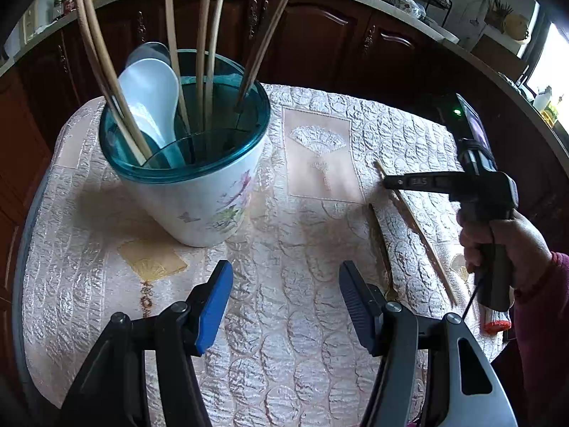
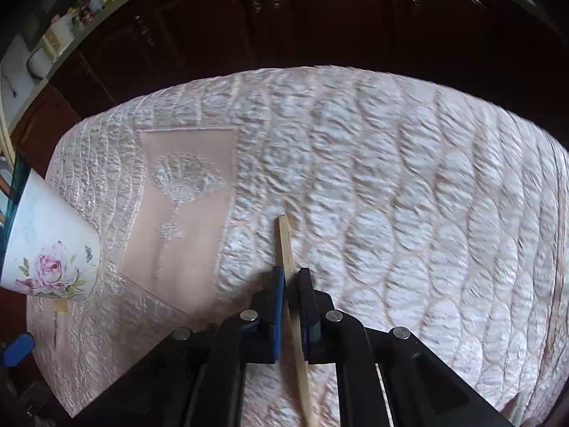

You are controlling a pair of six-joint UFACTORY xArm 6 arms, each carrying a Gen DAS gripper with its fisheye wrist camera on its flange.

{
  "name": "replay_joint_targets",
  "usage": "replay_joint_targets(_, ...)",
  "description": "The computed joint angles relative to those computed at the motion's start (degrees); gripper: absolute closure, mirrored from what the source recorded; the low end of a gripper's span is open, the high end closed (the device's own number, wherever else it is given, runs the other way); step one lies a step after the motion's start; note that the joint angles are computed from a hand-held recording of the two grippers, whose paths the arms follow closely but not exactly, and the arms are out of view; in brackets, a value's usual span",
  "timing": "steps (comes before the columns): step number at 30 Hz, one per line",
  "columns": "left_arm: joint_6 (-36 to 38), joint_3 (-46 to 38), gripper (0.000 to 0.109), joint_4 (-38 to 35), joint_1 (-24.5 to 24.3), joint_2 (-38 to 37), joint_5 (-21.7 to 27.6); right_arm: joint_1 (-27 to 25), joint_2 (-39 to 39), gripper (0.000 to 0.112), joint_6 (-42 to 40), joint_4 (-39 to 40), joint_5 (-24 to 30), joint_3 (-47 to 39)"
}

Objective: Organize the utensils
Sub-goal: 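Grasp the last wooden chopstick on the cloth with the right gripper, then grasp the brass fork with the left gripper while the right gripper holds the chopstick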

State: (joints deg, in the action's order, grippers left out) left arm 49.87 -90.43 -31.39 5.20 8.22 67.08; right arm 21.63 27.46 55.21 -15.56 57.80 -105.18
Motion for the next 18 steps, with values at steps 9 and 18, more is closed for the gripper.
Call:
replay_joint_targets(9,-0.33,0.15,0.046,-0.92,-3.54,0.49,1.58,-0.81,-11.88,0.101,4.52,2.3,-7.99,17.92)
replay_joint_targets(18,-1.94,-1.31,0.046,0.82,-9.05,2.89,0.76,-0.6,-23.29,0.087,6.41,1.25,-12.78,32.13)
